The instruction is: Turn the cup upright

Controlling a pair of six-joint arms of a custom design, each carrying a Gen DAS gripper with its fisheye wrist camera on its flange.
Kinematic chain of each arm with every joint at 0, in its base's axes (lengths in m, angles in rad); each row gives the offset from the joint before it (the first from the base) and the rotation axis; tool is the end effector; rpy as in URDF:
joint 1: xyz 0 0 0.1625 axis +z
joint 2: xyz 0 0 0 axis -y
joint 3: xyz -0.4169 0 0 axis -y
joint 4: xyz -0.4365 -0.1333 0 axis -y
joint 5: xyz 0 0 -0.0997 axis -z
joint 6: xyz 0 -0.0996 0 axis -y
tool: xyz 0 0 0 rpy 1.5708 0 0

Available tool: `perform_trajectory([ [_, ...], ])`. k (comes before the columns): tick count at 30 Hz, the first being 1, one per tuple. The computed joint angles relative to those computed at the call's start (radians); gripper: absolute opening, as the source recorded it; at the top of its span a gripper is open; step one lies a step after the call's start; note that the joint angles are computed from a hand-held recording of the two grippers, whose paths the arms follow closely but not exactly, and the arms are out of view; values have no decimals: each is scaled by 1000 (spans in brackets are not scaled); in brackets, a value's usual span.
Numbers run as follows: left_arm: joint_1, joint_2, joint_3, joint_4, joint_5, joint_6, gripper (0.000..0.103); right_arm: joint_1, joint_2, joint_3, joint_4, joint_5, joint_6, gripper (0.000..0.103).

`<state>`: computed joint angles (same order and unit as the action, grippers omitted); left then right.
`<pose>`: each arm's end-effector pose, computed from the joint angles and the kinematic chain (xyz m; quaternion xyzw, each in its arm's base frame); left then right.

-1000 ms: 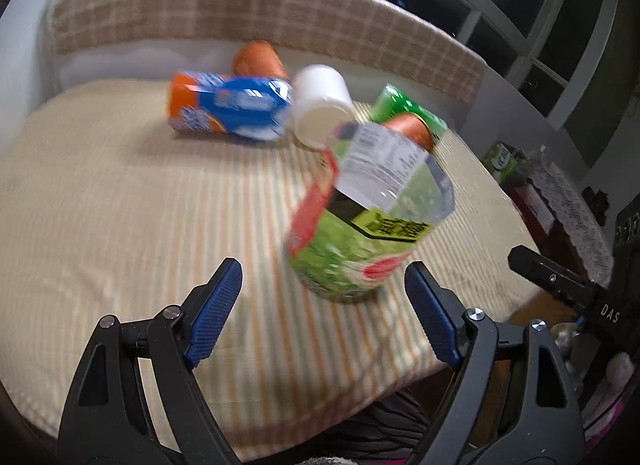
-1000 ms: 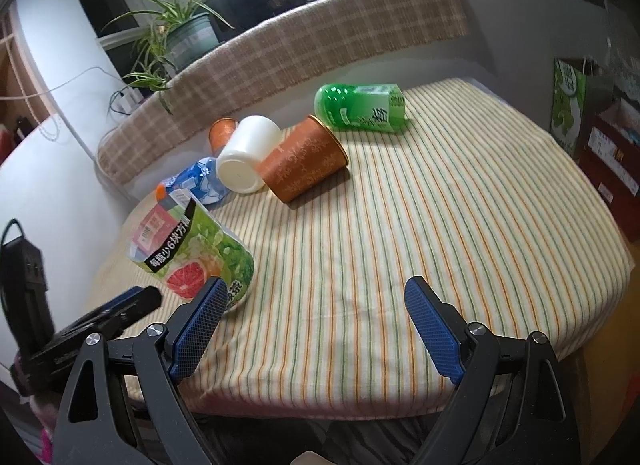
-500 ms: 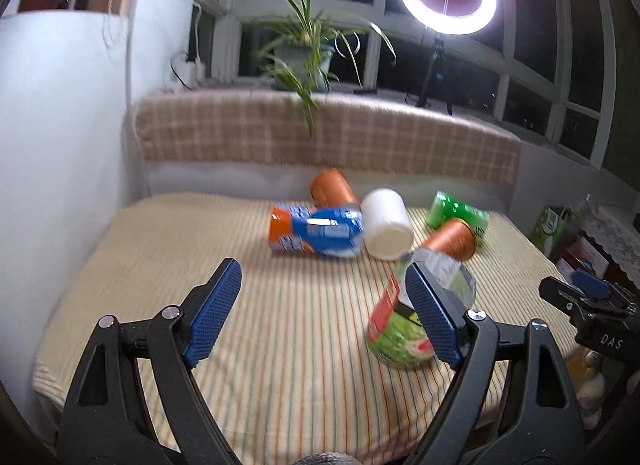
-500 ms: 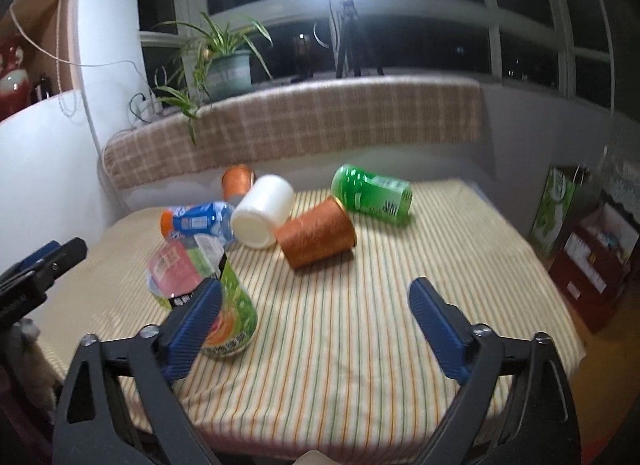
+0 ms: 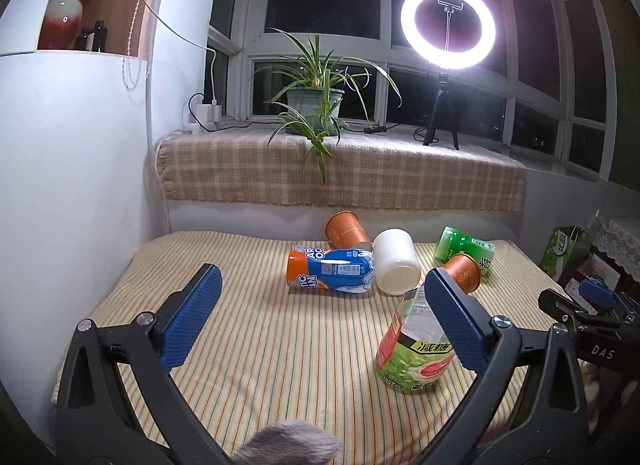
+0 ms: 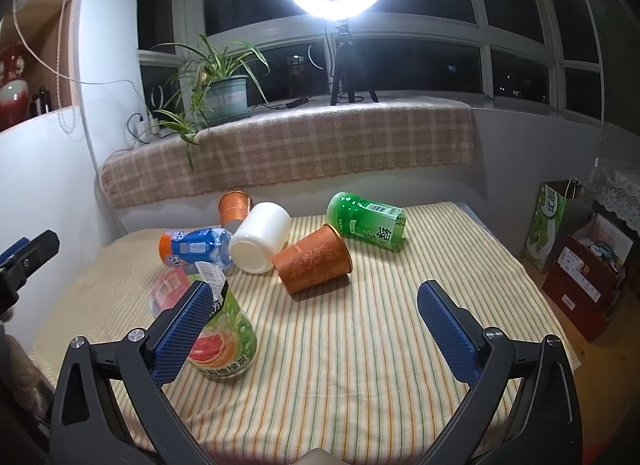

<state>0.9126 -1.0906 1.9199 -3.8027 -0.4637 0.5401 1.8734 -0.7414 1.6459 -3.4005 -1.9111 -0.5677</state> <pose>-0.1593 -0.5696 0.3012 0.0864 0.7280 -0.5716 0.3686 0.3078 -0.6501 0.1240 0.3033 -0.8316 0.4159 0.2083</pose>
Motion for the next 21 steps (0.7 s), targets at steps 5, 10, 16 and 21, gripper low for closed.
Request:
perform_trajectory([
  [5, -2, -1, 1, 9, 5, -8, 103, 0, -1, -1, 11, -2, 6, 102],
  [10, 4, 4, -5, 21, 7, -23, 103, -3, 1, -8, 34, -2, 25, 102],
  [16, 7, 5, -7, 19, 8, -23, 103, -3, 6, -14, 52, -8, 32, 102],
  [21, 8, 4, -8, 17, 6, -18, 103, -2, 10, -16, 58, -10, 29, 102],
])
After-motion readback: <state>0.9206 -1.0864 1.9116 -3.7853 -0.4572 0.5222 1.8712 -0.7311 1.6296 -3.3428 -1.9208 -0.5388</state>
